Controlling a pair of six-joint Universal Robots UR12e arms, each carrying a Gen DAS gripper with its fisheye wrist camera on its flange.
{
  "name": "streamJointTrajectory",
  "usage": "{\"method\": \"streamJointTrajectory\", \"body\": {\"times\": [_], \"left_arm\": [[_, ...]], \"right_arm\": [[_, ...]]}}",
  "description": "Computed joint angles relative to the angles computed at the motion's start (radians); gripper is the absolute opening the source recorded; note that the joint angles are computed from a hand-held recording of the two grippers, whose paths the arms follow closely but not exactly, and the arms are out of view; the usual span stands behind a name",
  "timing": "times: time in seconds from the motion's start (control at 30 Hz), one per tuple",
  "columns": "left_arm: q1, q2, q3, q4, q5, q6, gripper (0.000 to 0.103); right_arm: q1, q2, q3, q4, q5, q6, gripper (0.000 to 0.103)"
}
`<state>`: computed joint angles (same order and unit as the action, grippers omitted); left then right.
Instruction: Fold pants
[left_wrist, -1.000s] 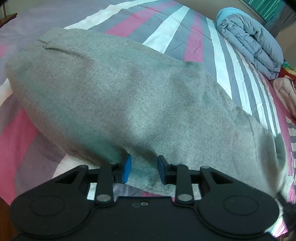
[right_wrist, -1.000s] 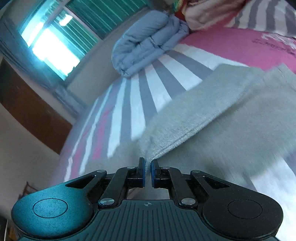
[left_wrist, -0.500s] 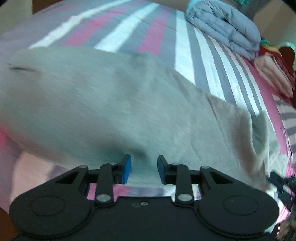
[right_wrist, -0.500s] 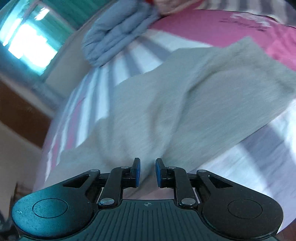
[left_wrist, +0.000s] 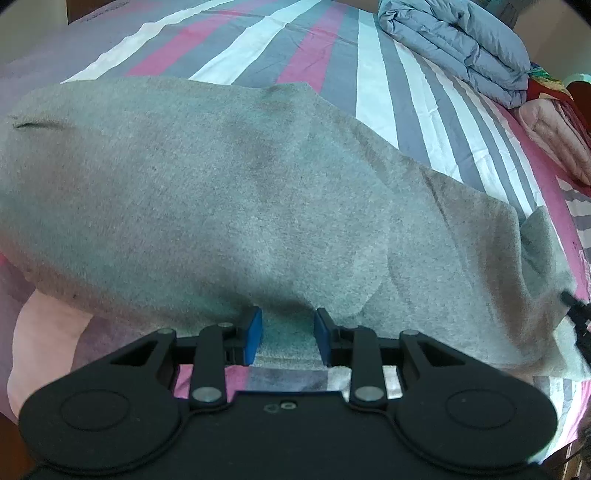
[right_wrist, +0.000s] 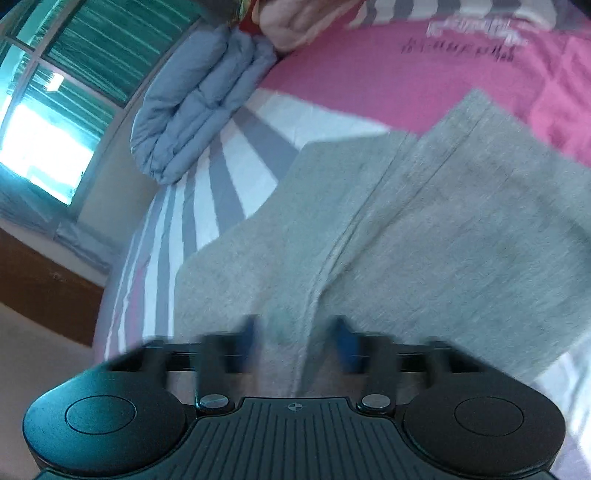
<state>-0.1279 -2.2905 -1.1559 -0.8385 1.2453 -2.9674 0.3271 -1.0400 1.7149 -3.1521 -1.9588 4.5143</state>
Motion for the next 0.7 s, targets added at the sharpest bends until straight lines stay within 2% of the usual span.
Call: {"method": "streamJointTrajectory", "body": {"times": [0.1, 0.17, 0.23, 0.27, 0.3, 0.43, 0.47, 0.5, 0.53, 0.6, 0.7], "left_arm": [[-0.003, 0.000, -0.003, 0.010, 0.005, 0.012, 0.022], [-0.001, -0.001, -0.003, 0.008, -0.001, 0.011, 0.022], [0.003, 0.000, -0.003, 0.004, -0.011, 0.012, 0.022], [0.004, -0.001, -0.002, 0.002, -0.016, 0.012, 0.022], [0.005, -0.001, -0.002, 0.001, -0.019, 0.011, 0.022], [0.004, -0.004, 0.003, -0.004, -0.017, 0.013, 0.022], [0.004, -0.005, 0.005, -0.005, -0.016, 0.015, 0.022], [0.004, -0.006, 0.006, -0.005, -0.016, 0.013, 0.022], [0.004, -0.006, 0.006, -0.006, -0.018, 0.009, 0.022], [0.003, -0.007, 0.007, -0.005, -0.017, 0.010, 0.022], [0.003, -0.005, 0.004, 0.000, -0.016, 0.018, 0.022]], "right_arm": [[0.002, 0.012, -0.022, -0.038, -0.013, -0.103, 0.011], [-0.008, 0.016, -0.037, -0.015, 0.000, -0.124, 0.012], [-0.023, 0.022, -0.045, -0.006, 0.021, -0.100, 0.026], [-0.027, 0.024, -0.052, 0.016, 0.007, -0.090, 0.044], [-0.028, 0.027, -0.055, 0.016, -0.006, -0.090, 0.047], [-0.041, 0.041, -0.080, 0.031, -0.052, -0.085, 0.047], [-0.044, 0.044, -0.087, 0.039, -0.053, -0.090, 0.038], [-0.047, 0.046, -0.094, 0.062, -0.048, -0.097, 0.018], [-0.049, 0.042, -0.095, 0.092, -0.042, -0.093, 0.010], [-0.047, 0.039, -0.099, 0.104, -0.057, -0.106, 0.006], [-0.020, 0.029, -0.115, 0.069, -0.172, -0.228, 0.006]]}}
